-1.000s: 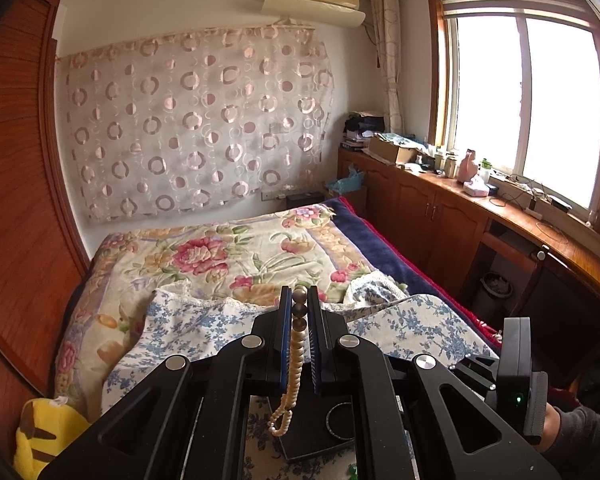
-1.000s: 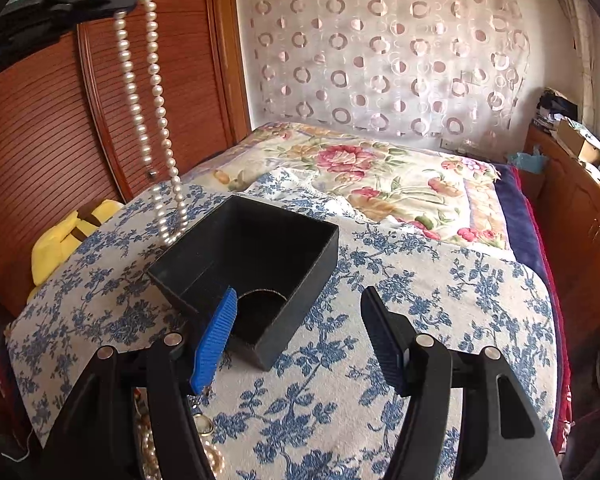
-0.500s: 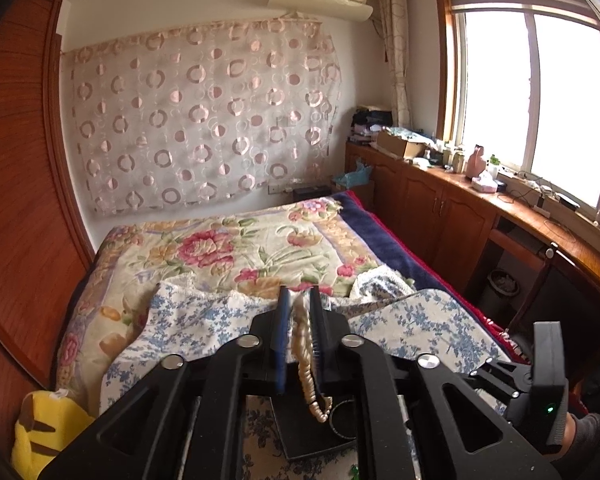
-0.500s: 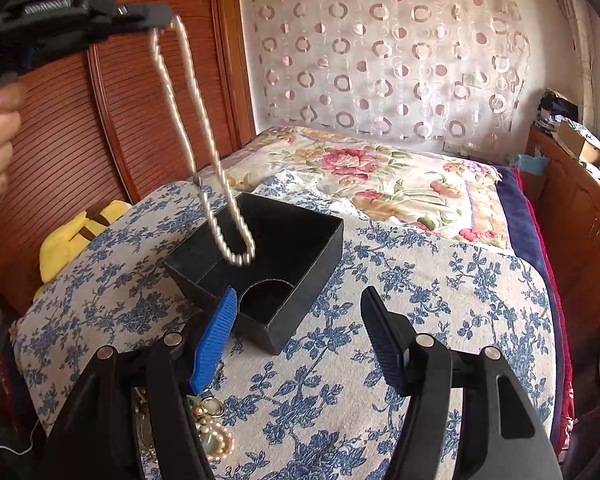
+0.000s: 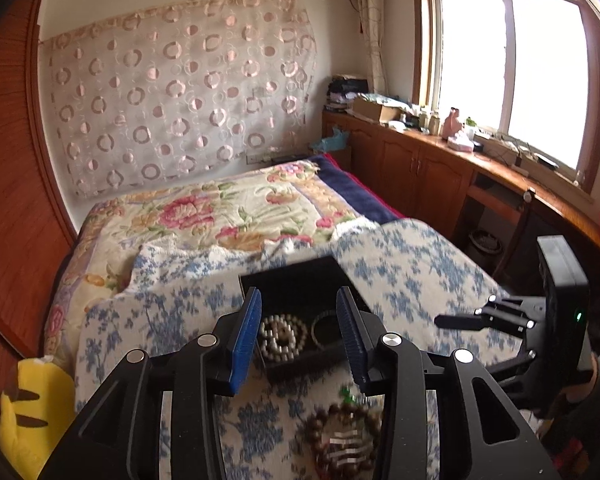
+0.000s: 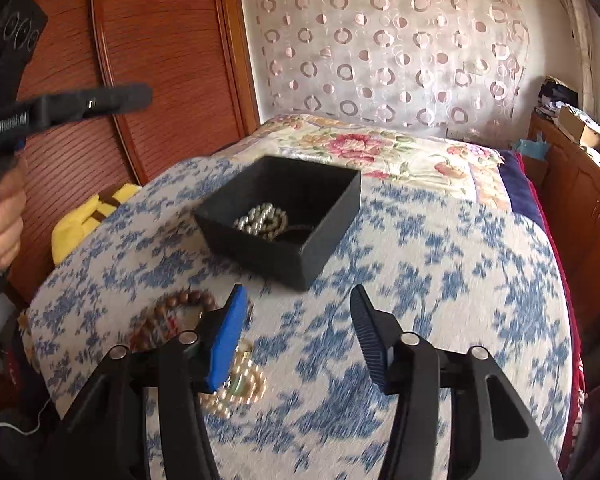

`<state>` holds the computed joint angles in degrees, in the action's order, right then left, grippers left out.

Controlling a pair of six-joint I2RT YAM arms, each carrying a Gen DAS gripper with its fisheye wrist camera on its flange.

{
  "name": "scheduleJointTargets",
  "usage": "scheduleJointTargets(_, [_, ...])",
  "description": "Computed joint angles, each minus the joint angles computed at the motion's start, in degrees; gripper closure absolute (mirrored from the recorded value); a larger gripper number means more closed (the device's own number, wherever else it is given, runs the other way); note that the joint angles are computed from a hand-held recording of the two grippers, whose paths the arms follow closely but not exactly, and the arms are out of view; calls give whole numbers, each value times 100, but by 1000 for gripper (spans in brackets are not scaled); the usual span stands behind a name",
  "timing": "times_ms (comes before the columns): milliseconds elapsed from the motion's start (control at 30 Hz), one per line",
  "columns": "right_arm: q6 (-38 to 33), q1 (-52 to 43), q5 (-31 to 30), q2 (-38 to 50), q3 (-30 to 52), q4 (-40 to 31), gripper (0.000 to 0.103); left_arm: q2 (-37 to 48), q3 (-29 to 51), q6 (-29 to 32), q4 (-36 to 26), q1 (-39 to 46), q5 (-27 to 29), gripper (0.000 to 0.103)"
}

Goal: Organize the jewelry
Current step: 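Lower the pearl necklace into the black box and open the left tool, then move the left tool to the wooden bead bracelet and close on it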

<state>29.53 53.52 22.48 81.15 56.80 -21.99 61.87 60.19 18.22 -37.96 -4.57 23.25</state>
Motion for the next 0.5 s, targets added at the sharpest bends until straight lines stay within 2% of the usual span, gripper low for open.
scheduleJointTargets(133, [255, 312, 79, -10, -114, -102, 64, -276, -495, 185, -99, 247, 182, 66])
scheduleJointTargets(233, [510, 545, 123, -38, -224, -196, 68, -402, -845, 329, -142, 413, 241, 66])
scheduleJointTargets(500, [1276, 1068, 371, -123, -579, -406, 68, -264, -1604, 468, -26, 574, 297, 66])
